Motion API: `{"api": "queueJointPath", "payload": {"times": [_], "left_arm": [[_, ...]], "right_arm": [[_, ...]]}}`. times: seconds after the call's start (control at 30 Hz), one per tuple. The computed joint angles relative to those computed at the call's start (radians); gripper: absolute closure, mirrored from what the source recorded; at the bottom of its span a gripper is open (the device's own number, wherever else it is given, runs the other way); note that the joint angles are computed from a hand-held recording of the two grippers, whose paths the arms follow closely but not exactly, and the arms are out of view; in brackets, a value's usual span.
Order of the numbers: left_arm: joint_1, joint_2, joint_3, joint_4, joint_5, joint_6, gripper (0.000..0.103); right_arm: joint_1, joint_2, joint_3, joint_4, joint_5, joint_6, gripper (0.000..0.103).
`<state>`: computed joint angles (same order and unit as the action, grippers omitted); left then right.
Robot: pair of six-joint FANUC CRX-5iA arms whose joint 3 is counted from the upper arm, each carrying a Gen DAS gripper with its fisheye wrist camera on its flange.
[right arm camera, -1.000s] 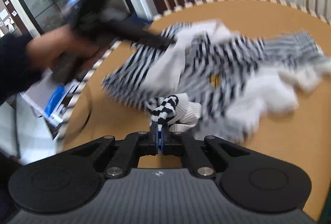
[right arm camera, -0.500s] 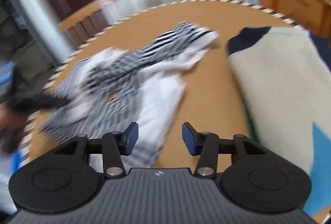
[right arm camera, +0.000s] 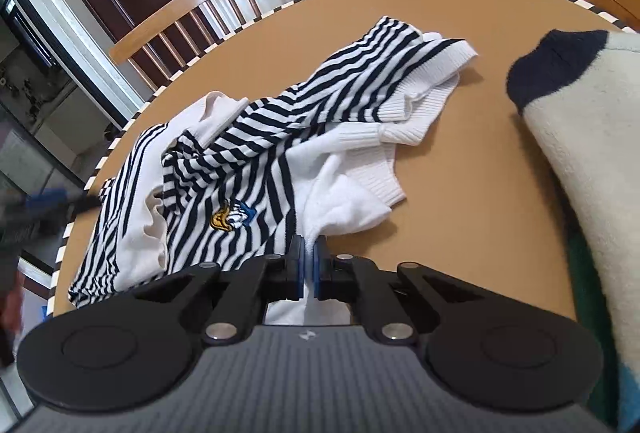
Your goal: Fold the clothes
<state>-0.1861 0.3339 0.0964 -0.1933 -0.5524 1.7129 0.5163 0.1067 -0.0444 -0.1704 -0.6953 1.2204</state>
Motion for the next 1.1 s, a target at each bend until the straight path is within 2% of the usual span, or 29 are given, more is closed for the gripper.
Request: {"api": "queueJointPath", "payload": {"times": [0.07, 0.13, 0.23, 0.27, 0.3, 0.33, 0.37, 0.43, 0.47, 0.6, 0.7, 0.77, 0.83, 0.9, 1.0, 1.07, 1.1], "left_arm": [[0.005, 0.069, 0.069, 0.115, -0.039, -0.148, 0.004], [-0.014, 0.121, 0.131, 0.106, -0.042, -0.225, 0.004], [-0.049, 0.213, 0.259, 0.048, -0.112, -0.335, 0.005], [-0.062, 0.252, 0.320, 0.021, -0.179, -0.358, 0.019], [-0.066, 0.277, 0.359, 0.014, -0.223, -0.364, 0.024], [-0.063, 0.285, 0.368, 0.028, -0.228, -0.350, 0.039], [-0.058, 0.295, 0.380, 0.055, -0.244, -0.333, 0.057], [-0.059, 0.311, 0.424, 0.047, -0.301, -0.217, 0.078], [-0.060, 0.306, 0.426, 0.022, -0.311, -0.139, 0.084], [-0.020, 0.244, 0.359, 0.008, -0.337, 0.155, 0.087], [0.032, 0.168, 0.276, 0.022, -0.385, 0.336, 0.088], [0.081, 0.094, 0.188, 0.084, -0.426, 0.419, 0.088], [0.138, 0.009, 0.075, 0.206, -0.462, 0.467, 0.088], [0.175, -0.081, -0.063, 0.378, -0.478, 0.436, 0.088], [0.177, -0.183, -0.245, 0.621, -0.462, 0.307, 0.087], [0.161, -0.203, -0.290, 0.718, -0.491, 0.227, 0.082], [0.151, -0.198, -0.269, 0.705, -0.521, 0.217, 0.080]], "right_arm": [[0.006, 0.019, -0.006, 0.026, 0.017, -0.034, 0.099], [0.004, 0.023, -0.010, 0.037, 0.022, -0.064, 0.099], [0.000, 0.036, -0.007, 0.048, 0.030, -0.102, 0.098], [-0.001, 0.040, -0.004, 0.050, 0.033, -0.112, 0.098], [-0.003, 0.043, -0.002, 0.047, 0.036, -0.118, 0.098], [-0.003, 0.046, -0.002, 0.049, 0.042, -0.127, 0.098], [-0.001, 0.048, -0.002, 0.054, 0.049, -0.139, 0.098], [0.000, 0.054, 0.000, 0.057, 0.059, -0.155, 0.098], [-0.001, 0.059, 0.004, 0.051, 0.062, -0.157, 0.098], [-0.005, 0.080, 0.022, 0.047, 0.075, -0.171, 0.099], [-0.011, 0.101, 0.059, 0.009, 0.067, -0.116, 0.099], [-0.012, 0.114, 0.086, -0.017, 0.061, -0.064, 0.099], [-0.008, 0.123, 0.112, -0.026, 0.062, 0.010, 0.099], [0.004, 0.124, 0.122, 0.016, 0.079, 0.069, 0.099], [0.016, 0.115, 0.113, 0.143, 0.101, 0.077, 0.099], [-0.007, 0.122, 0.171, 0.063, 0.004, 0.198, 0.099], [-0.023, 0.128, 0.207, 0.014, -0.057, 0.264, 0.099]]}}
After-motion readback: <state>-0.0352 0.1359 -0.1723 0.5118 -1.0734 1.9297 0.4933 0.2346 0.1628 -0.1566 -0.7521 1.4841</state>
